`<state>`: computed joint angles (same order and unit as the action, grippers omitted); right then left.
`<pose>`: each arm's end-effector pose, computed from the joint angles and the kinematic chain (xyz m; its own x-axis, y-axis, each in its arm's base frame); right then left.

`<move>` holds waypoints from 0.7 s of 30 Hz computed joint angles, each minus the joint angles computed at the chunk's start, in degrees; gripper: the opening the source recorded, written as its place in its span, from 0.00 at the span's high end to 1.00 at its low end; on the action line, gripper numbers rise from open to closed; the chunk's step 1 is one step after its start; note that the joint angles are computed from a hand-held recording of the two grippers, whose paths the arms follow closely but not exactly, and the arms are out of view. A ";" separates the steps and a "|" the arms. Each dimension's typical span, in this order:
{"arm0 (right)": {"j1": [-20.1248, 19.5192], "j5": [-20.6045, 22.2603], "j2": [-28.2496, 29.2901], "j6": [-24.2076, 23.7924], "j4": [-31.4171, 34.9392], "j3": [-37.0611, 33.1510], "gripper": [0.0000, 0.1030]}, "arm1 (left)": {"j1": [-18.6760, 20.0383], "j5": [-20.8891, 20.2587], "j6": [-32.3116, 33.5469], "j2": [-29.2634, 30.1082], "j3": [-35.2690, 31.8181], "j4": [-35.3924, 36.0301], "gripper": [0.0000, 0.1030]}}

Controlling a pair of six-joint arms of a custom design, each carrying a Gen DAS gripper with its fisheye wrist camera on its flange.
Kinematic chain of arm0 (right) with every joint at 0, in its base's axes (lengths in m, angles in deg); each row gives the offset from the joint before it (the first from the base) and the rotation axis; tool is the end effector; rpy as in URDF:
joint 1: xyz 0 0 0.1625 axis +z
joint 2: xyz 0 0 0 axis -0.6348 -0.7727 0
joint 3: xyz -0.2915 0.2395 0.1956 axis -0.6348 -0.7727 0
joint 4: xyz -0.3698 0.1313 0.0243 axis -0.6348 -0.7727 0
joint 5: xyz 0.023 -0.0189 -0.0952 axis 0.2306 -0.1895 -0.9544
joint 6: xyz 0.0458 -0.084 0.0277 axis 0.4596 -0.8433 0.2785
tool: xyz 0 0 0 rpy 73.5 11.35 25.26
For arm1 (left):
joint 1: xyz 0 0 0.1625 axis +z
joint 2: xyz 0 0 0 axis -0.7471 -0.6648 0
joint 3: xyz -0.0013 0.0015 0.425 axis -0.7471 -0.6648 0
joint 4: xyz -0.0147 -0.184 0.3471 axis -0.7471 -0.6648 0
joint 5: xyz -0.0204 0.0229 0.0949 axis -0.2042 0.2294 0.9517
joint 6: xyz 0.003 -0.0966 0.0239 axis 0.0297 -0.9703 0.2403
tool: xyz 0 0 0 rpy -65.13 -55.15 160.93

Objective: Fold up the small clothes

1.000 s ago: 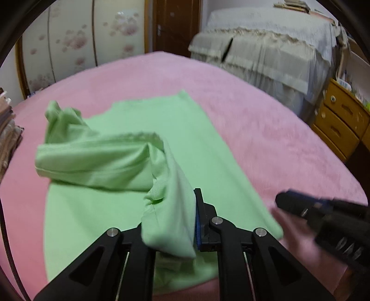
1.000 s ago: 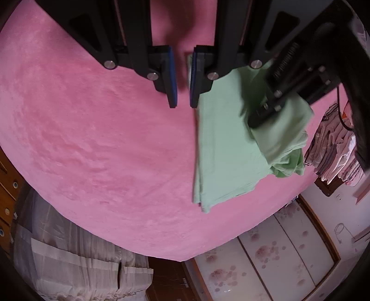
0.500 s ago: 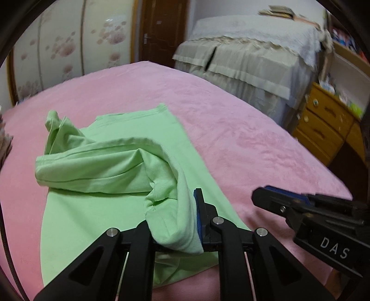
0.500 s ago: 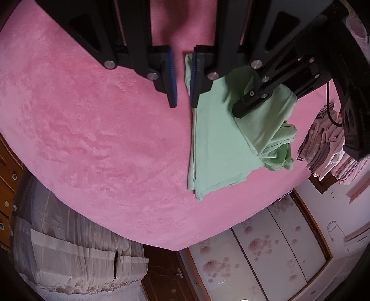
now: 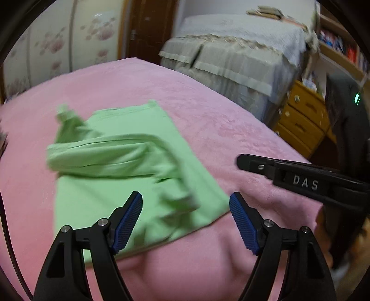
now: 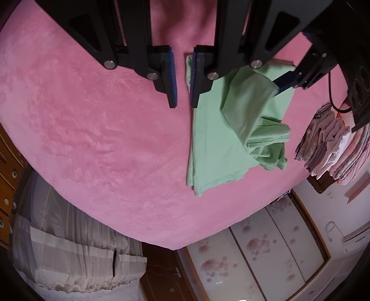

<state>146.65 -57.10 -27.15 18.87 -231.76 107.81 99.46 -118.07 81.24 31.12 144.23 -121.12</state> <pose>0.2072 -0.4154 0.1592 -0.8953 0.1559 0.4173 -0.2045 0.6884 -0.6959 -0.1791 -0.4975 0.1334 -0.6475 0.6262 -0.4343 0.7505 0.6230 -0.2207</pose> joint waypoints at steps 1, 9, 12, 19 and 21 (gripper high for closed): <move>0.49 0.01 -0.40 -0.40 1.20 -0.38 0.89 | 1.02 -0.03 -1.05 -2.51 -0.19 1.55 0.20; 4.53 -0.66 -0.97 -3.02 8.72 -5.03 0.77 | 10.31 -1.03 -9.02 -7.72 -10.44 12.58 0.19; 5.81 -0.22 -0.08 -3.99 11.60 -7.90 0.71 | 13.28 -3.74 -11.85 -6.35 -14.44 15.35 0.19; 8.44 2.73 7.19 -16.64 24.38 -20.90 0.50 | 14.83 -2.83 -10.63 -5.58 -14.76 15.68 0.19; 8.83 2.61 10.42 -22.89 29.06 -25.57 0.46 | 14.36 -0.46 -9.08 -5.36 -14.61 15.78 0.19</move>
